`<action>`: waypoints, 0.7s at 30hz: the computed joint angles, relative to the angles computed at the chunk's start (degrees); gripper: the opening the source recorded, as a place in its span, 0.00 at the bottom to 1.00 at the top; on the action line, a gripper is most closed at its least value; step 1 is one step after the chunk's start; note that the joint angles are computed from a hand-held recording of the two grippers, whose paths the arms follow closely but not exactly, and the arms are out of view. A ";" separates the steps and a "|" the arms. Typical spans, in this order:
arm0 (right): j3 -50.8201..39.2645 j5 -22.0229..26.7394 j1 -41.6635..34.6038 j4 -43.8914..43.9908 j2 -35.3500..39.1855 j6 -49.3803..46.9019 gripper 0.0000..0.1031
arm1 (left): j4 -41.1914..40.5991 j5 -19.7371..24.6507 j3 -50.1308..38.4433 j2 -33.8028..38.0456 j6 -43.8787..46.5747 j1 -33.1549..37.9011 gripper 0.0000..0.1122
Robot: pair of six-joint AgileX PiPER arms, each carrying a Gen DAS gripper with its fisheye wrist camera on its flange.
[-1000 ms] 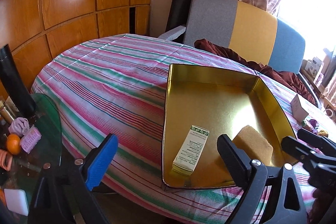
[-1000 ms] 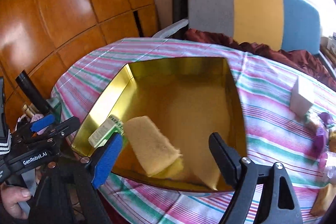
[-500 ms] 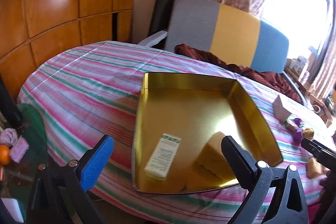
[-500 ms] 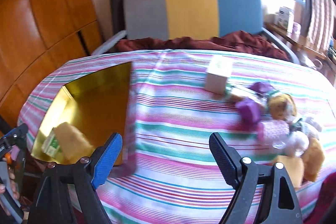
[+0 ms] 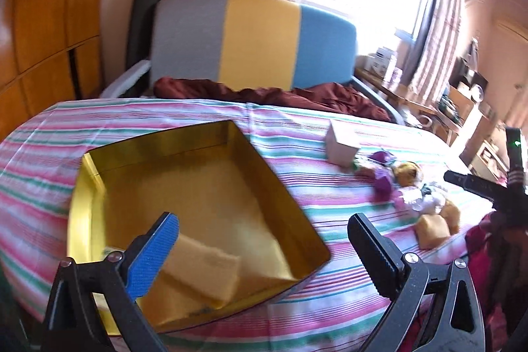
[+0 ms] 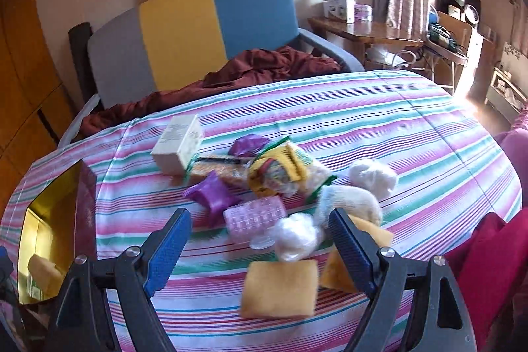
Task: Organize objects
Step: 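Release the yellow sponge into the gold tray with the right gripper while the left returns to the pile, then grasp another yellow sponge from the pile with the left gripper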
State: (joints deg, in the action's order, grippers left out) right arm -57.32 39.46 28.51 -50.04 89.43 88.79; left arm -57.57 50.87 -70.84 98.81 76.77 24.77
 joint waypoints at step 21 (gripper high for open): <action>18.18 -34.76 -23.80 17.80 -9.67 -7.40 0.85 | 13.17 2.45 -13.54 15.27 -15.82 -35.37 0.77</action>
State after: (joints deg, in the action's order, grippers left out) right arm -39.14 4.70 4.71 -32.24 79.76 81.40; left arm -44.41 53.32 -84.39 114.08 60.95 -10.61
